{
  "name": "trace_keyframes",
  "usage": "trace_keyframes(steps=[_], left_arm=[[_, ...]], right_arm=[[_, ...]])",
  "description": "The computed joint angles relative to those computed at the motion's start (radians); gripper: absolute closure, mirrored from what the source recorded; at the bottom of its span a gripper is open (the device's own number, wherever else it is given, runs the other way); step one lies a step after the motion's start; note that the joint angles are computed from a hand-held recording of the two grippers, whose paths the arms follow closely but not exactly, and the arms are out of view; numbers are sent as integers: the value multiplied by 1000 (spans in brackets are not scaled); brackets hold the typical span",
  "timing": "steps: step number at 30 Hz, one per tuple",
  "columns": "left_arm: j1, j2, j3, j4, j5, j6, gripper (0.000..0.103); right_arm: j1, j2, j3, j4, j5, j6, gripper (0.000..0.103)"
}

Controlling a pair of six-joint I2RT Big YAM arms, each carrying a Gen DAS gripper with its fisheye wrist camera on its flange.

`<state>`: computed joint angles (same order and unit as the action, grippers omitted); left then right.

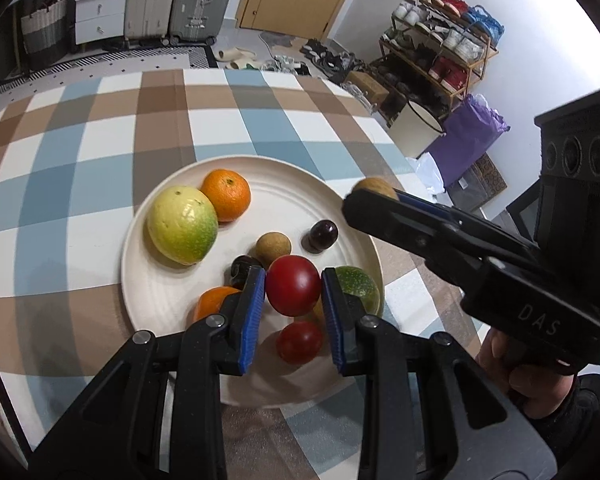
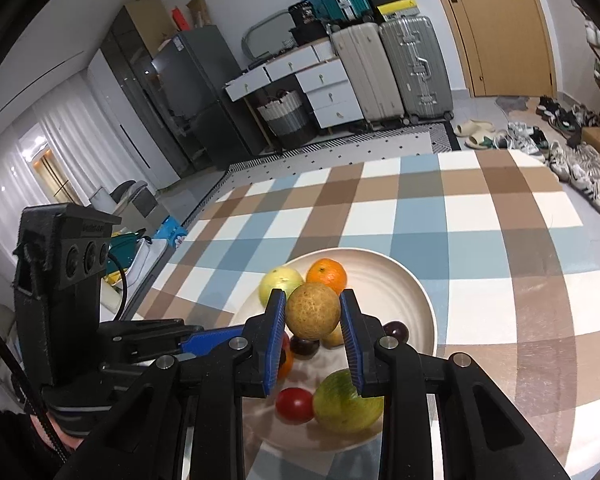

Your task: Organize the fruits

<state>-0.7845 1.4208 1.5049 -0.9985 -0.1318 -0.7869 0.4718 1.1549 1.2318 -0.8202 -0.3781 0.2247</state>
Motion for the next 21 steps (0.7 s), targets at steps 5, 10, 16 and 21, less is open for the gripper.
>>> trace_keyframes(steps=[5, 10, 16, 21], left_arm=[[12, 23, -1, 15, 24, 15, 78], [16, 31, -8, 32, 37, 14, 78], [7, 16, -7, 18, 5, 8, 76], [-10, -11, -1, -8, -34, -5, 75]], right_arm=[[-5, 26, -11, 9, -4, 1, 75], [-13, 40, -19, 3, -7, -1, 75], [-24, 27, -29, 10, -8, 24, 54], [-32, -9, -31, 17, -4, 41, 53]])
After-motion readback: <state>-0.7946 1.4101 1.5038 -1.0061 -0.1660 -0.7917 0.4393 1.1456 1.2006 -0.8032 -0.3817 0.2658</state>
